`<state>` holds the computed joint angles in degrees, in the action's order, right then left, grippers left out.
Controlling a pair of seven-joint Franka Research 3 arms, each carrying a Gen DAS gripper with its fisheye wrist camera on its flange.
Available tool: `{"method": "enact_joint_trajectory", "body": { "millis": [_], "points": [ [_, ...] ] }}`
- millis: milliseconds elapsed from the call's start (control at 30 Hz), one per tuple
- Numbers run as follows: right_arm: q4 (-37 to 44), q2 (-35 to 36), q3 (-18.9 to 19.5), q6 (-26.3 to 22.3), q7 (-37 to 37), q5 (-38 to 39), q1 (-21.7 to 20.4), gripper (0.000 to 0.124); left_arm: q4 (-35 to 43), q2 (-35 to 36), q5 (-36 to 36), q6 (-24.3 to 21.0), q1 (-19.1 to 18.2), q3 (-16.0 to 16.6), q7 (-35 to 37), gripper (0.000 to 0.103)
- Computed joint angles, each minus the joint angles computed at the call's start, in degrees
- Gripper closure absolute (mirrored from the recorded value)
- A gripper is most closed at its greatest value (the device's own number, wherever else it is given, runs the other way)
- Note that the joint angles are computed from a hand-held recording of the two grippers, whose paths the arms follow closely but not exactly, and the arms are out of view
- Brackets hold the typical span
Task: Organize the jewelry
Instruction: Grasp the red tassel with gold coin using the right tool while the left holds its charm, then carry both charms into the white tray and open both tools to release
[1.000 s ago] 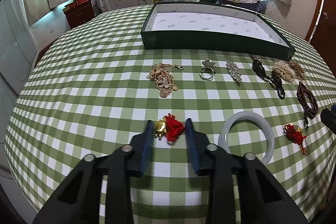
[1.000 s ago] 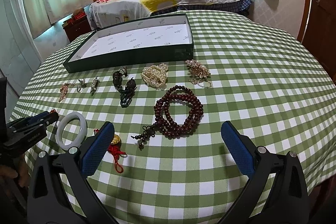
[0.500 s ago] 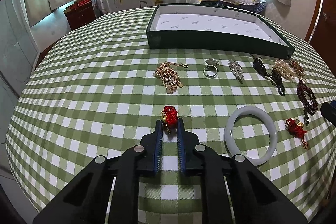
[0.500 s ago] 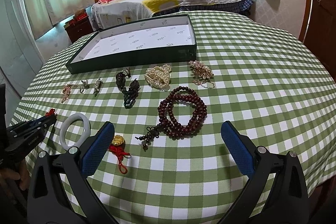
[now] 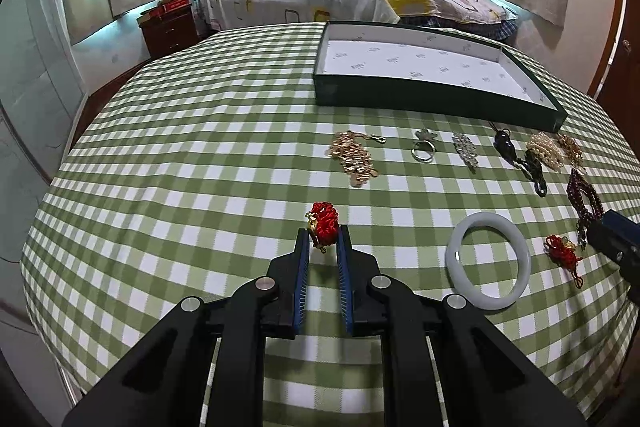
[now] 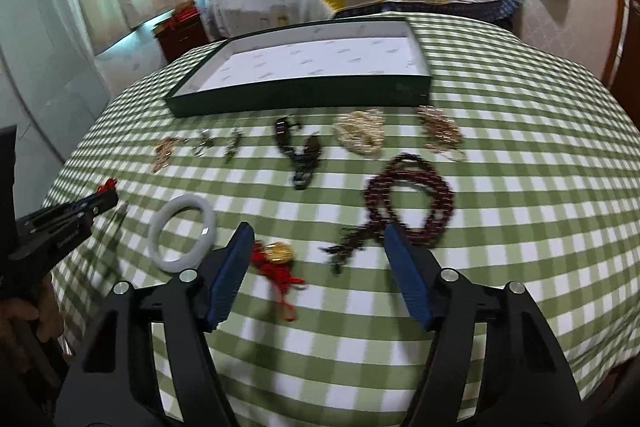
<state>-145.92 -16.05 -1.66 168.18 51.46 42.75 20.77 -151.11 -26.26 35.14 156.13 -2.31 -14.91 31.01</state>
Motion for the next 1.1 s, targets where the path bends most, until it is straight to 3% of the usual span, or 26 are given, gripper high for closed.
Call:
{"method": "enact_joint_trajectory", "body": {
  "millis": [333,500,600,633,1100],
  "points": [
    [0.33,2.44,2.04,-0.18,-0.11,-3.99,-0.06,0.075,-0.87,-0.68,-0.51,0.48,0.35,0.28,-0.33,0.088],
    [-0.74,2.59,3.4,2.21,2.0,-7.88,-0.87,0.081,-1.12,-1.08,-0.18,0.64,0.56,0.04,-0.61,0.088],
    [-1.1,2.54,3.19,2.78,2.95,-9.65,-0.91,0.094,-1.22,-1.27,-0.17,0.49,0.53,-0.04,-0.61,0.088],
    [-0.87,2.61,1.96,2.3,1.8,-7.96,0.35,0.1,-1.26,-1.36,-0.16,0.44,0.5,-0.07,-0.62,0.088],
    [0.82,0.05,-2.4,1.37,-6.11,4.57,3.49,0.102,-0.26,-2.21,0.6,0.35,0.26,-0.72,-0.74,0.088]
  ]
}}
